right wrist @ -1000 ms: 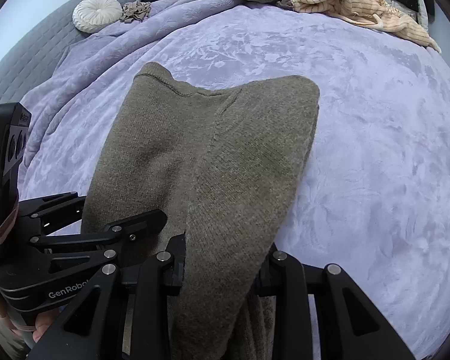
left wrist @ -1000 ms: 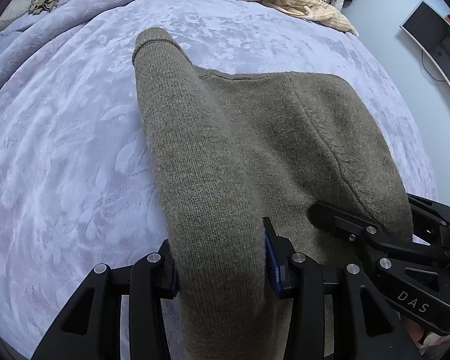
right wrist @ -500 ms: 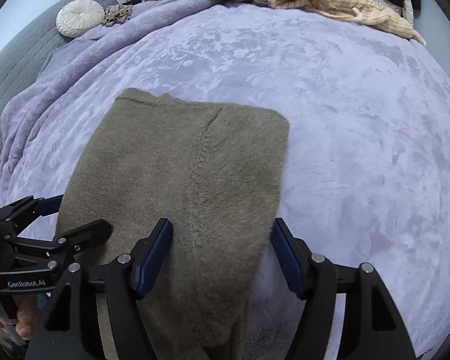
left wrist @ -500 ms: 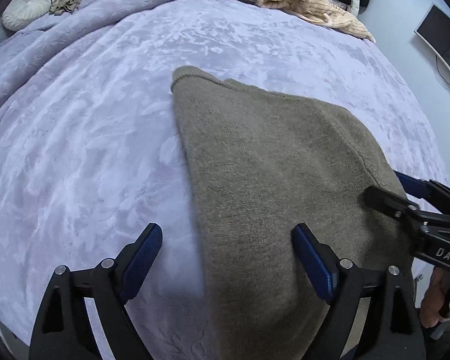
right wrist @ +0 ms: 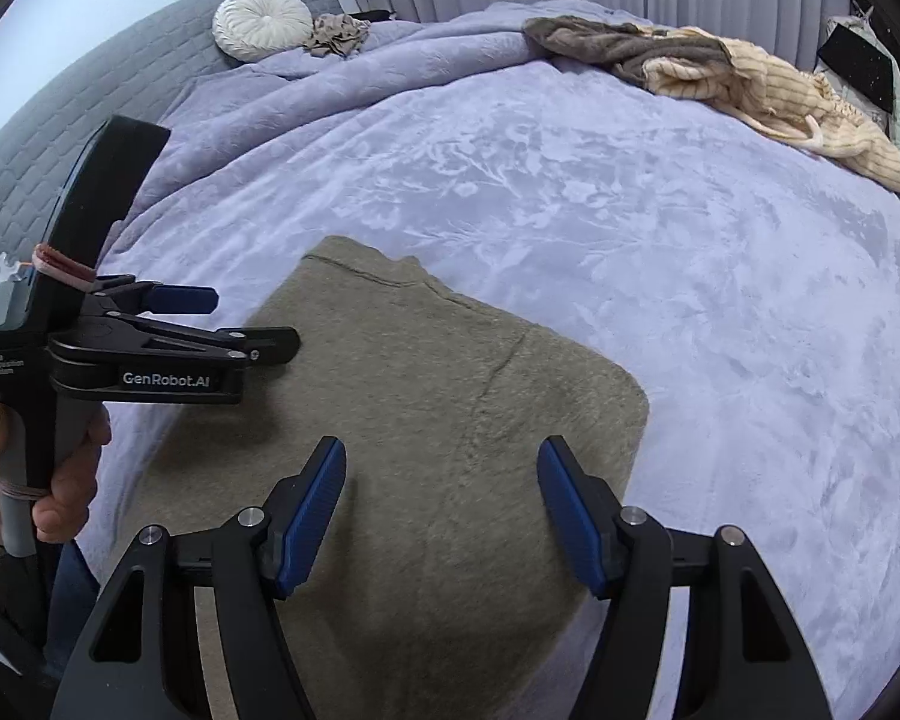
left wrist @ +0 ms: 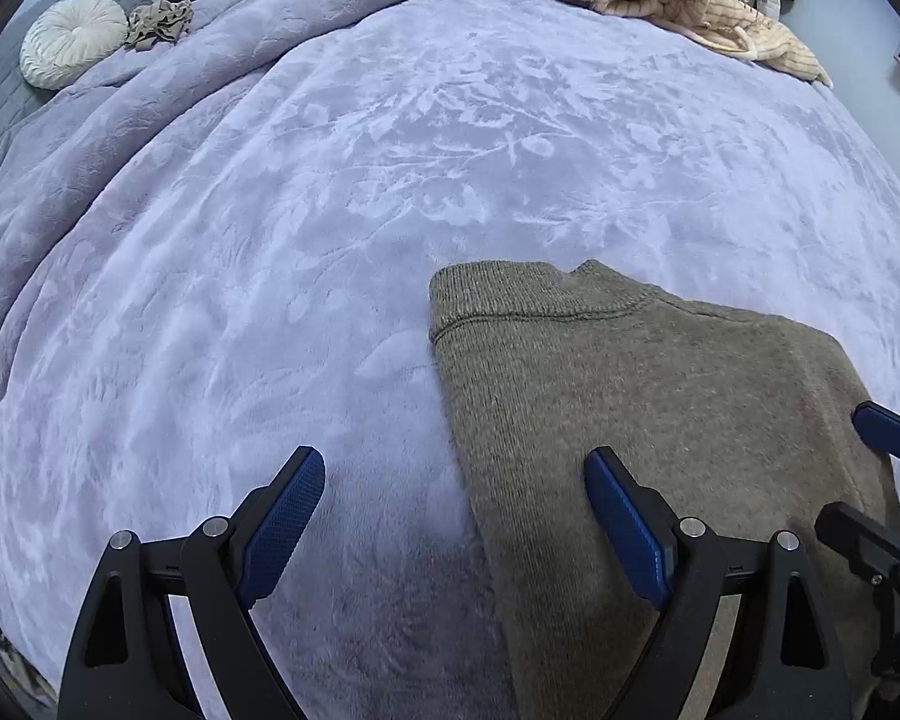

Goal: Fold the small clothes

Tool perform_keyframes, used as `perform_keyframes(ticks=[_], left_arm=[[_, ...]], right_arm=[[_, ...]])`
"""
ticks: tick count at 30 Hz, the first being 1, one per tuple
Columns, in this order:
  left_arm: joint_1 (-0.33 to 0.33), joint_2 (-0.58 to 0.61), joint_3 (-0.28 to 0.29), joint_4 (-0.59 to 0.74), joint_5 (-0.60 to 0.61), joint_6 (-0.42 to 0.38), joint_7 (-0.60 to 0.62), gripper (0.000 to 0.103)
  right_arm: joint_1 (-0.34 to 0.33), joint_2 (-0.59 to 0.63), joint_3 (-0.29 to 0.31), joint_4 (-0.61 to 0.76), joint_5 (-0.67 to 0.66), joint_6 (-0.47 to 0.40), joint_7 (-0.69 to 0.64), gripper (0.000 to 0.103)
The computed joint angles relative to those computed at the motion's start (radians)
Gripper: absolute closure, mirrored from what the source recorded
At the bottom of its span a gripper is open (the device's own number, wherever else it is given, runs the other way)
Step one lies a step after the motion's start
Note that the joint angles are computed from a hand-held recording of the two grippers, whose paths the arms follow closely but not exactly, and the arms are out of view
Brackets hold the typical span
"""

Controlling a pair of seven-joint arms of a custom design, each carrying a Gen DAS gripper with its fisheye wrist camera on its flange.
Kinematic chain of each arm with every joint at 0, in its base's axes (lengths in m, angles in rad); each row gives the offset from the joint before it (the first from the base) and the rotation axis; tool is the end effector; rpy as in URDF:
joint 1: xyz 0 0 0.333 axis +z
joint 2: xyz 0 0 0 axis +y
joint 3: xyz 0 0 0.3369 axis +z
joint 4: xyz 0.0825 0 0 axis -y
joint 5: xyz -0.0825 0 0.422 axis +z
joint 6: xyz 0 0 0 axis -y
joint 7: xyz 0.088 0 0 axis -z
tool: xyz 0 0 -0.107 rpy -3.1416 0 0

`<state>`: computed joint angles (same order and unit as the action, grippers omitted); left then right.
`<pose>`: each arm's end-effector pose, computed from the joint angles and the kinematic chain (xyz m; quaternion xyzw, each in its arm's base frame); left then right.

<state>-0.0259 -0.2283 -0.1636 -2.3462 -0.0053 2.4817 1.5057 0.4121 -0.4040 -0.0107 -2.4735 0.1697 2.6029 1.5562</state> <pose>0.5182 -0.1019 0.4604 -0.6513 0.7371 -0.1318 0.1228 0.4466 0.1855 0.4981 -0.7731 0.5739 -0.0940 0.2531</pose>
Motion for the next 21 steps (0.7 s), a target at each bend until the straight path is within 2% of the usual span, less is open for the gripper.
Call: perform_keyframes(ticks=[2,7,11,13,17,19,21], left_arm=[[-0.001,0.031,0.004,0.014,-0.008,0.006,0.009,0.014],[-0.009,0.073,0.023,0.032,-0.079,-0.002,0.043,0.012],[-0.015,-0.014,0.029,-0.007,-0.108,-0.012,0.077,0.012],[-0.026,-0.080,0.032,-0.044,-0.134,-0.015,0.120,0.012],[-0.046,-0.213,0.026,-0.124,-0.157,-0.048,0.197,0.012],[-0.044,-0.267,0.010,-0.161,-0.144,-0.053,0.203,0.012],[-0.033,-0.302,-0.008,-0.195,-0.116,-0.060,0.201,0.012]], right_arm=[[0.005,0.034,-0.024,0.019,0.026,-0.014,-0.029,0.033],[-0.014,0.076,-0.035,0.027,0.071,-0.025,-0.090,0.033],[-0.046,0.022,0.017,0.014,0.000,-0.025,-0.043,0.034],[0.005,-0.042,-0.007,-0.014,0.034,-0.012,-0.114,0.034],[0.109,-0.126,-0.047,-0.038,0.084,-0.076,-0.289,0.034],[0.132,-0.143,-0.051,-0.049,0.099,-0.114,-0.342,0.034],[0.126,-0.153,-0.042,-0.064,0.099,-0.141,-0.357,0.034]])
